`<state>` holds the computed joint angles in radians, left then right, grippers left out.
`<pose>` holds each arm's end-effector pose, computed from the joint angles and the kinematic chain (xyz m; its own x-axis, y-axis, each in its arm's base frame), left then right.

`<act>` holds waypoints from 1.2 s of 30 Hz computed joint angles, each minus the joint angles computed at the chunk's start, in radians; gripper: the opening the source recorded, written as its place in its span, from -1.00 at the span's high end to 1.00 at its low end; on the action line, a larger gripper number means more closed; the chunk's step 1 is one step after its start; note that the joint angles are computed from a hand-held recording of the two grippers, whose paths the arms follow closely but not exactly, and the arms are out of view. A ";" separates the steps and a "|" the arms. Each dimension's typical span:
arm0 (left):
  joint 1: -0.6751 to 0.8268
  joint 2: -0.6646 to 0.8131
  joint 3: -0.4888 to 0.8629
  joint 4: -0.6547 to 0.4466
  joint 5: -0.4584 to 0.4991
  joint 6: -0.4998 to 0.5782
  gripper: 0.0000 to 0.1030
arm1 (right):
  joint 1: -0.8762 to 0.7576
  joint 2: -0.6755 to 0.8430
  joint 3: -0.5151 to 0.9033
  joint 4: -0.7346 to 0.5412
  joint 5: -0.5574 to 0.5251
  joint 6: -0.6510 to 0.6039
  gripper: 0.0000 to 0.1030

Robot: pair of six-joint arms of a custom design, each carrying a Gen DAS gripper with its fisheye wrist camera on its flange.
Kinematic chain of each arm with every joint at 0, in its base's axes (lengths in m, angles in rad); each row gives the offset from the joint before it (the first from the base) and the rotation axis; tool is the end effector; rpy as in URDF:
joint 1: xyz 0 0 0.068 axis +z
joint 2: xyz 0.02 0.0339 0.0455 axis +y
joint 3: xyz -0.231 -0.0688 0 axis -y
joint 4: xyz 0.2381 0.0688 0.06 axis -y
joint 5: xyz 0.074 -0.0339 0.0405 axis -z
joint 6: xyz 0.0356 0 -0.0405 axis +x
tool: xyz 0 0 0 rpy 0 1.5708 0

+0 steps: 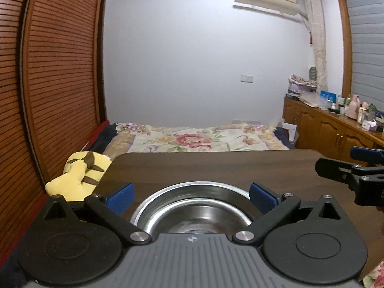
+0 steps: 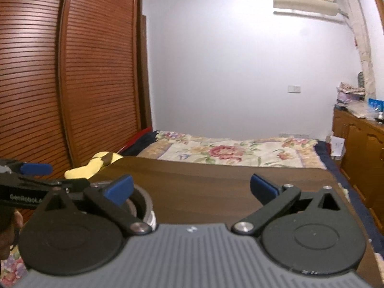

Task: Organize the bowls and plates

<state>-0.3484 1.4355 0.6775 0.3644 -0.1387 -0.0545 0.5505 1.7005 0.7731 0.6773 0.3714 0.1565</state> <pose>0.2873 -0.0991 0.1804 -0.3718 0.0777 -0.9251 0.1981 0.9802 0.0026 0.3004 0.1692 0.1615 -0.2376 0.0246 -0.9710 -0.1526 0.9863 0.0623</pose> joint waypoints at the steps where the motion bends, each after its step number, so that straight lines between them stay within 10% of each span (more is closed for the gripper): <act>1: -0.013 -0.007 0.002 -0.009 -0.007 -0.003 -1.00 | 0.002 -0.013 -0.010 0.000 0.012 -0.001 -1.00; 36: -0.135 -0.083 -0.069 -0.054 -0.130 -0.011 -1.00 | 0.012 -0.142 -0.153 -0.055 0.140 0.083 -1.00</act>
